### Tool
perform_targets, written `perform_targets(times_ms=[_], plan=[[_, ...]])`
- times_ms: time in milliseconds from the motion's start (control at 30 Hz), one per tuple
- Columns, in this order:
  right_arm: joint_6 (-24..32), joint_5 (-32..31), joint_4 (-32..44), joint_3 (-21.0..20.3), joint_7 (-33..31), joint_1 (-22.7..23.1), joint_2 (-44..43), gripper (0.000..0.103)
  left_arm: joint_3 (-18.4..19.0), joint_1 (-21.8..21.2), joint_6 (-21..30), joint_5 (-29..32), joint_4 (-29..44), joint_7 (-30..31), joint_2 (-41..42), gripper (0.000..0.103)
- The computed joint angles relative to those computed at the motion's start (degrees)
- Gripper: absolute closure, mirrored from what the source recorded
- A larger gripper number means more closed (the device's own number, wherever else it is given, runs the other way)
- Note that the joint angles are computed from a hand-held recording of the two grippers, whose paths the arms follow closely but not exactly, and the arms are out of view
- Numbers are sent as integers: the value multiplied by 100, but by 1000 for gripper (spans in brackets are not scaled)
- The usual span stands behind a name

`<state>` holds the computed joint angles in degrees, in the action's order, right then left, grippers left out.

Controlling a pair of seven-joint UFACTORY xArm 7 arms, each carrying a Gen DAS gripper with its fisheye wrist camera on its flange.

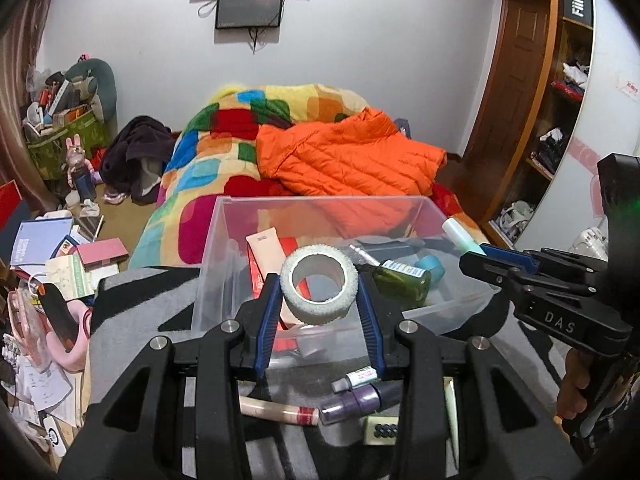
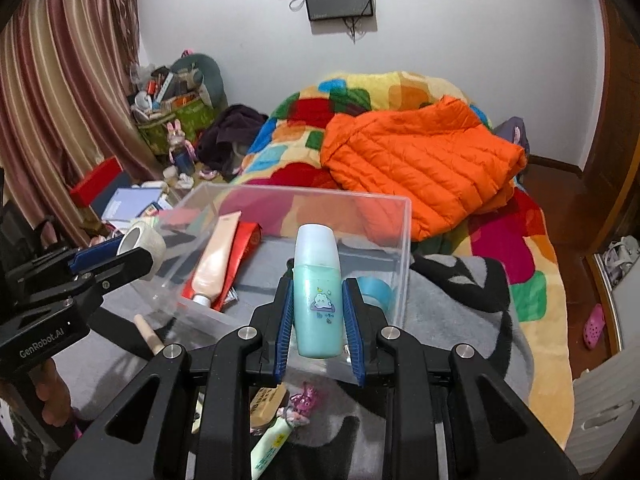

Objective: Organize objects
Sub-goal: 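Carry mint bottle and white tape into the box, opening right tool, then grasp the cream tube with left tool while right tool grasps white-green marker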

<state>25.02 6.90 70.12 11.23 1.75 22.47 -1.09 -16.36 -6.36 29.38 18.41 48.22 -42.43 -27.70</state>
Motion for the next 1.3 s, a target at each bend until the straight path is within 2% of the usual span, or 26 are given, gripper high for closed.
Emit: perform_targets(times_ms=[133, 333, 633, 867, 1000, 1133, 1233, 1300], plan=[[209, 80, 255, 11, -97, 8, 299, 81, 42, 39, 132, 9, 82, -11, 182, 65], [412, 594, 544, 87, -487, 7, 630, 81, 166, 13, 205, -36, 201, -121, 501, 65], [501, 110, 668, 80, -230, 141, 723, 80, 264, -209, 308, -95, 235, 87, 609, 64], [325, -220, 427, 68, -9, 185, 425, 62, 121, -196, 399, 118, 194, 20, 410, 51], [229, -144, 224, 78, -34, 170, 160, 51, 58, -186, 440, 230, 112, 9, 166, 44], [109, -47, -104, 66, -69, 156, -213, 38, 76, -244, 523, 156, 0, 196, -97, 42], [102, -59, -371, 60, -69, 148, -481, 37, 78, -299, 623, 45, -138, 354, -306, 36], [134, -39, -584, 43, -87, 148, -661, 37, 119, -375, 687, -98, -252, 485, -424, 36]])
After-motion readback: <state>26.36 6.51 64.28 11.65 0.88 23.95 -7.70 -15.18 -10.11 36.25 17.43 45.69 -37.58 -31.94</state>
